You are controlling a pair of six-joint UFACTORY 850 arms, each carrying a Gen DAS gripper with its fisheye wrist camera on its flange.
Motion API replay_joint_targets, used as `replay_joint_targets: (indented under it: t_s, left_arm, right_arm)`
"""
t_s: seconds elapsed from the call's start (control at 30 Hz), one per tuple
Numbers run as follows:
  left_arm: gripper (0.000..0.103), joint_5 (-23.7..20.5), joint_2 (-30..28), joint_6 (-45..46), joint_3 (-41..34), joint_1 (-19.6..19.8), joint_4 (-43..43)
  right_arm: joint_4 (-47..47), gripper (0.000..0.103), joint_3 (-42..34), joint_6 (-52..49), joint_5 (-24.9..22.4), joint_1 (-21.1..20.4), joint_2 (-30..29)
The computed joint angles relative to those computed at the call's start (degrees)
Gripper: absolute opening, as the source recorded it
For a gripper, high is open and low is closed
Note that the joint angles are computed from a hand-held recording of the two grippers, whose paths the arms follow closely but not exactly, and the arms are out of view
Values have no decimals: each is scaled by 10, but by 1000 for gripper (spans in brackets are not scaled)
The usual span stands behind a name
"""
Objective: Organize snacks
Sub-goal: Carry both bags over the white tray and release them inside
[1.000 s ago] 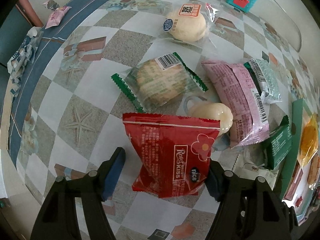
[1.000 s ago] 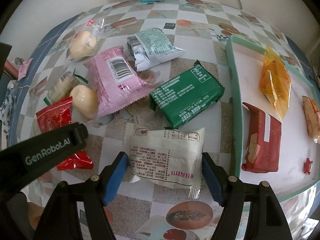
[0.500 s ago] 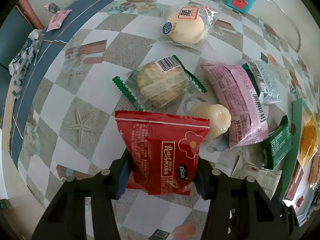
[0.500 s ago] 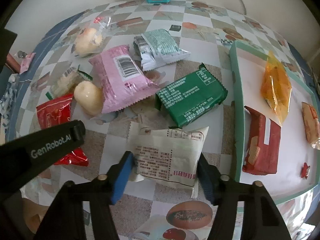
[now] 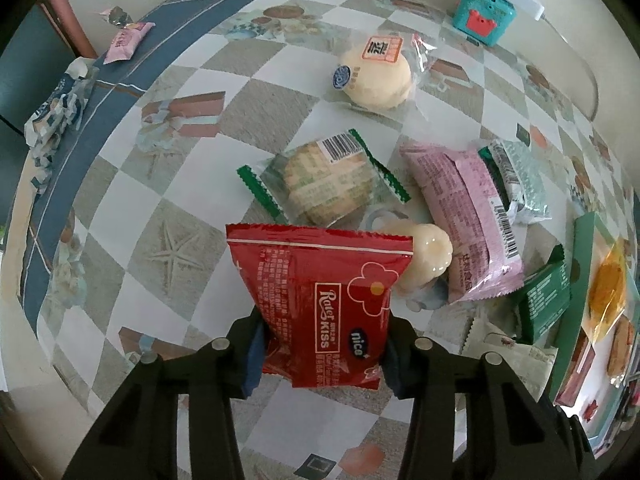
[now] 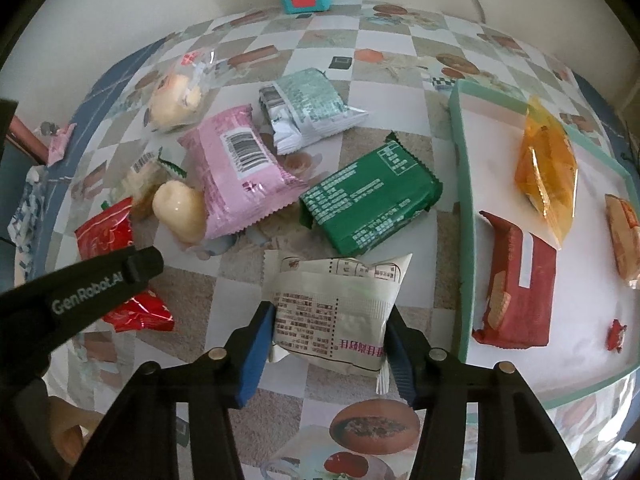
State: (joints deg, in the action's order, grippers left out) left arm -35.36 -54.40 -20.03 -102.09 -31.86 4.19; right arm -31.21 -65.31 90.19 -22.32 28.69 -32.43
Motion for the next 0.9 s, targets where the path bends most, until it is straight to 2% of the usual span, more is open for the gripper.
replay_joint_targets:
  t_s: [0.1, 0.3, 0.6, 0.9]
  left_arm:
    - [48, 9, 10, -19, 10, 0, 15]
    - [47, 43, 53, -78, 63, -10, 64]
    - [47, 71, 98, -135, 102, -25, 122]
    - [47, 86, 102, -141, 102, -48, 152]
  right_arm:
    - [-30, 56, 26, 29, 20, -5, 26]
    - [-108, 56, 64, 101, 26, -10, 75]
    - [-181, 56, 75, 194, -19, 3, 105]
    - [-203, 56, 137, 270, -39, -21, 157]
